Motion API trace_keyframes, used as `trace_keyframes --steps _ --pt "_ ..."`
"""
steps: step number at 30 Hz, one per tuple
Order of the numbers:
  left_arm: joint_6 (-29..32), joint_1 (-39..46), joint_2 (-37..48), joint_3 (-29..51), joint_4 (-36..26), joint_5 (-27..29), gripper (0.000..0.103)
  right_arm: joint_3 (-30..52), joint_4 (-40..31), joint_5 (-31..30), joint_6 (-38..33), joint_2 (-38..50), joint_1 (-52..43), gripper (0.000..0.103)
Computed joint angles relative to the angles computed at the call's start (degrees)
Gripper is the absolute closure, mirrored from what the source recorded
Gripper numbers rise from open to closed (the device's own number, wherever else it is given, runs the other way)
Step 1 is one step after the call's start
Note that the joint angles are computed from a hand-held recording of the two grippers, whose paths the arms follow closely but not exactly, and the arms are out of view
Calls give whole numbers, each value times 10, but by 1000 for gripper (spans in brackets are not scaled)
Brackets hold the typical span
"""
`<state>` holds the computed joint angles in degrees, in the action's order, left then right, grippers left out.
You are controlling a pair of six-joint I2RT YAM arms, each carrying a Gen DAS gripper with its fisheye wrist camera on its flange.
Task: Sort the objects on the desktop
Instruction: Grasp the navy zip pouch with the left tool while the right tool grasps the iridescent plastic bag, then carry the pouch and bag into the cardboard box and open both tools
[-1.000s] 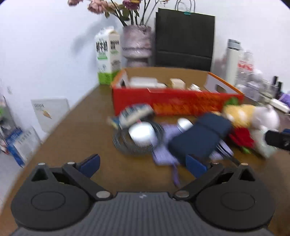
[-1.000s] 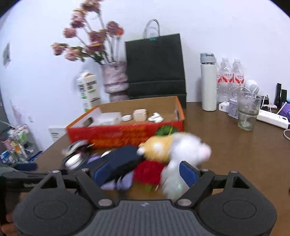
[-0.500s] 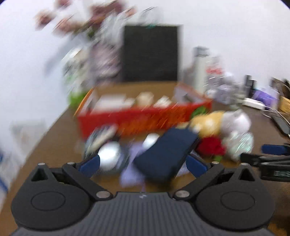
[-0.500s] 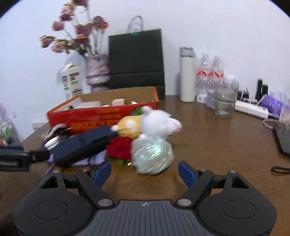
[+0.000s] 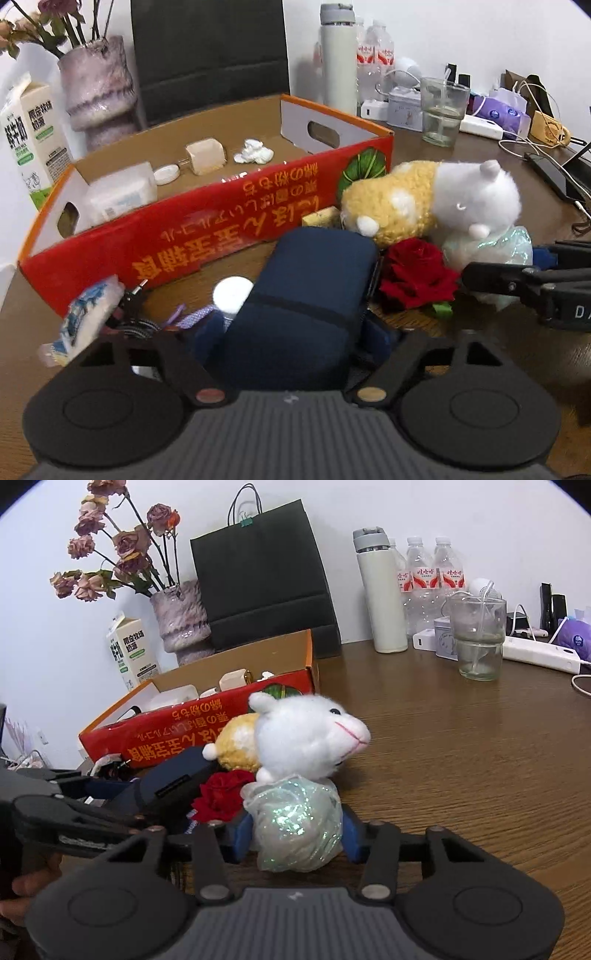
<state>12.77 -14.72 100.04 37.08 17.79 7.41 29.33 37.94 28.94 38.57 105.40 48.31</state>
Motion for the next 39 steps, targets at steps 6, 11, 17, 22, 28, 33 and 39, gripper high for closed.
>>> trace_keyframes --steps 6,11,17,22,28,33,39 --pt "-40 10 -59 -20 -35 13 38 -25 33 14 -1 -9 11 63" --pt "-92 32 -126 -41 -68 52 41 -61 117 24 -30 -13 35 65" --pt "-118 54 -245 -67 -102 42 41 -88 158 52 -65 -45 70 65" --pt "-124 91 -252 10 -163 42 44 -83 99 48 -103 -155 91 65" --pt "-106 89 -98 228 -247 -13 44 62 -66 -4 -158 -186 6 64" --pt "-117 81 90 471 -441 -96 45 161 -125 -70 -152 -127 -48 64" --pt "-131 76 230 632 -536 -161 49 285 -198 -151 -164 -22 -77 64"
